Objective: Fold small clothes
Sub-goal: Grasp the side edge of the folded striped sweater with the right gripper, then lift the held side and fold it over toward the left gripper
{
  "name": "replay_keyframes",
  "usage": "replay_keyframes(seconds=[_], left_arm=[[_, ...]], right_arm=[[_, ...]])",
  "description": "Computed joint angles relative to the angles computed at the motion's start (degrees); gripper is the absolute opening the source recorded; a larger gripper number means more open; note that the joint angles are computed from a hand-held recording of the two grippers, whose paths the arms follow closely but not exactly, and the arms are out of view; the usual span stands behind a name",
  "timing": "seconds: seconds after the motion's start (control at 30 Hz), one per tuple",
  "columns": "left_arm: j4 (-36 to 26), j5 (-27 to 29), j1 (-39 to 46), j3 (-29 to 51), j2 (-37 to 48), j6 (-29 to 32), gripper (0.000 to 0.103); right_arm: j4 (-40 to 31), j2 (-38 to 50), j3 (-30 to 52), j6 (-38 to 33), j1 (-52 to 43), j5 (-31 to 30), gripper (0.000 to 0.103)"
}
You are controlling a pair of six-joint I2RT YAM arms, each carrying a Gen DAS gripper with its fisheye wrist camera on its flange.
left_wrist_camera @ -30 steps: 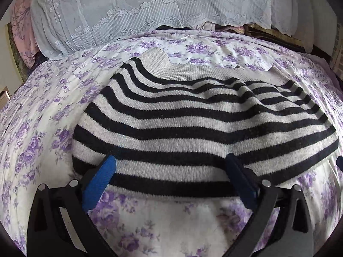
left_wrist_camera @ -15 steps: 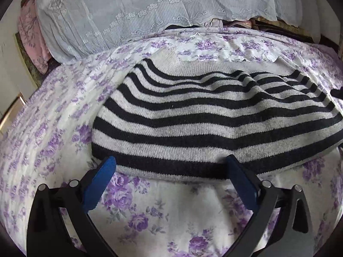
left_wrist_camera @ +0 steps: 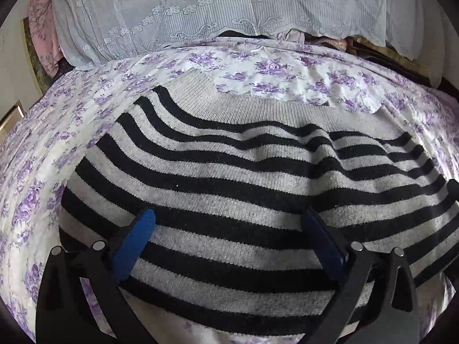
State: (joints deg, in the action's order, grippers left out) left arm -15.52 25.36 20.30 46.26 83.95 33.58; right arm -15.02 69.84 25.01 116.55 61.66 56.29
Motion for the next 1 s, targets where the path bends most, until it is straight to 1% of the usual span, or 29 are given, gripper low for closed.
replay_keyframes(seconds=[0.03,0.07,0.13,0.17,0.2,0.27,0.3,0.37,0.43,0.47,0.53,0.6,0.7,0.8,0.83,0.93,1.0], left_arm=[[-0.5,-0.1,0.0,0.4,0.7,0.1,0.099],[-0.5,0.0,0.1,0.3,0.6,0.0,0.099],[0.1,-0.8,-0.5,-0.3,0.1,-0.2,0.099],[0.0,-1.6,-0.9,-0.3,-0.1,-0.3,0.099],[-0.4,-2.9,-1.6,0.0,-0.4,-0.3,0.099],[-0.1,-6.0,-3.5,0.2,-1.9,-0.7,0.099],[1.0,-7.6,-4.5,-0.2,-2.7,-1.3,0.099],[3.1,-10.7,-6.6,-0.5,-3.2,-2.9,0.099],[4.1,-13.6,-9.0,0.1,-0.9,-3.6,0.099],[5.8,-13.8,-9.4,-0.5,0.0,-4.2,0.099],[8.4,-10.8,-7.9,-2.0,0.1,-5.3,0.099],[6.2,-8.7,-6.6,-0.5,1.0,-5.1,0.099],[3.3,-5.8,-5.0,1.8,3.0,-5.1,0.099],[3.5,-5.2,-4.9,1.3,2.8,-4.7,0.099],[3.7,-5.3,-4.9,1.1,2.6,-4.5,0.099],[3.7,-6.0,-5.4,1.2,2.4,-4.4,0.099],[3.2,-7.8,-6.5,1.6,2.0,-4.4,0.098]], right_arm=[[0.8,0.7,0.1,-1.4,-1.4,-0.4,0.059],[1.8,1.3,-0.1,-2.2,-2.4,-0.3,0.055],[5.7,1.3,-1.9,-3.3,-4.1,-0.9,0.035],[9.1,0.4,-3.8,-4.0,-4.8,-1.2,0.031],[14.1,-0.6,-6.2,-5.4,-5.5,-1.3,0.027],[22.0,-1.3,-9.4,-9.2,-7.0,-2.1,0.026],[23.2,-1.4,-9.7,-10.4,-7.6,-3.0,0.025],[23.8,-1.4,-9.9,-10.4,-7.8,-2.9,0.025],[26.5,-0.9,-10.6,-12.8,-7.7,-2.2,0.026],[27.3,-0.9,-10.8,-14.0,-7.8,-2.5,0.026],[28.8,-2.4,-11.9,-17.1,-8.6,-4.7,0.027],[30.7,-3.3,-13.0,-18.7,-9.5,-6.3,0.025],[30.8,-3.8,-12.9,-20.6,-10.6,-8.7,0.024],[32.6,-3.6,-13.5,-19.8,-8.8,-6.2,0.022],[31.9,-3.5,-13.2,-19.6,-8.2,-5.1,0.022],[26.0,-3.8,-10.0,-21.2,-6.3,-2.2,0.022],[22.1,-3.6,-7.6,-22.6,-6.2,-1.7,0.022]])
